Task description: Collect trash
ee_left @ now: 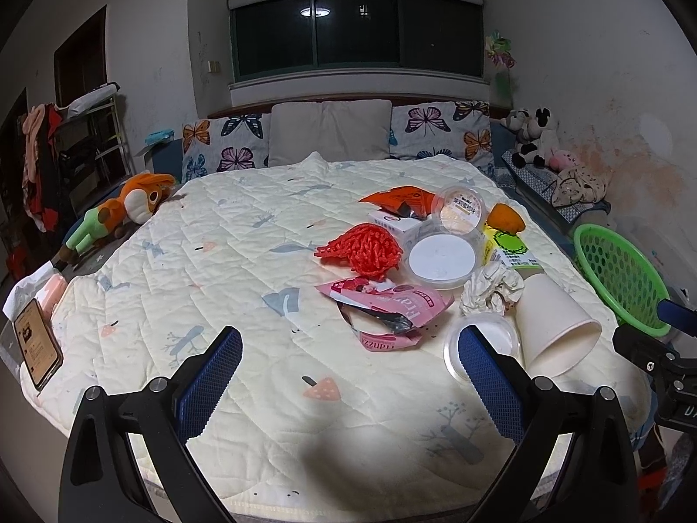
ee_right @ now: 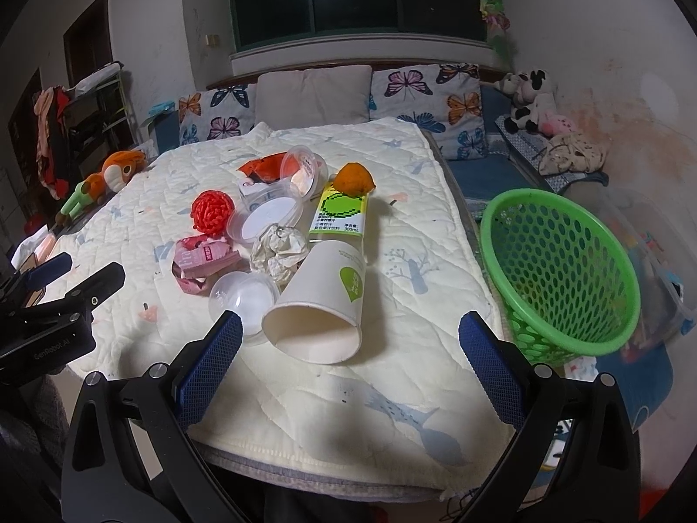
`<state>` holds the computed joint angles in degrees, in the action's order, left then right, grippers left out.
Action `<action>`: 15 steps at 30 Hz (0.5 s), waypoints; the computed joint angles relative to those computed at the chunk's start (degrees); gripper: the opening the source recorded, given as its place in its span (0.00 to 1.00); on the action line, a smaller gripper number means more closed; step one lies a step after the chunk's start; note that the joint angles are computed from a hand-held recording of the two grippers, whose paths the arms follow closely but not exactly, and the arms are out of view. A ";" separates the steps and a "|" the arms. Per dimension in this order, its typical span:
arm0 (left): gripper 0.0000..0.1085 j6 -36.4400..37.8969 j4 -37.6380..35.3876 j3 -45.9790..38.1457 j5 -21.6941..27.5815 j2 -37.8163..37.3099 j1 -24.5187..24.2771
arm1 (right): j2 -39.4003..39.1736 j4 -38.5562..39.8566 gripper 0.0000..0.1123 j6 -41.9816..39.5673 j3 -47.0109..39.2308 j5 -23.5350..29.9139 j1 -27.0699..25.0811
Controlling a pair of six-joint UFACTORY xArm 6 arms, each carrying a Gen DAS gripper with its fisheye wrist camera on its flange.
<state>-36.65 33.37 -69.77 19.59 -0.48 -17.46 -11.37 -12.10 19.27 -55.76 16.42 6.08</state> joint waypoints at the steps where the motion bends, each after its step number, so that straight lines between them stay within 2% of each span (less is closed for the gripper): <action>1: 0.89 0.14 -0.14 -0.15 0.07 0.14 0.04 | 0.00 0.00 0.88 0.00 0.00 0.00 0.00; 15: 0.89 6.33 -6.33 -2.93 0.37 3.49 0.47 | 2.98 2.22 0.88 -2.38 -2.94 0.48 -0.63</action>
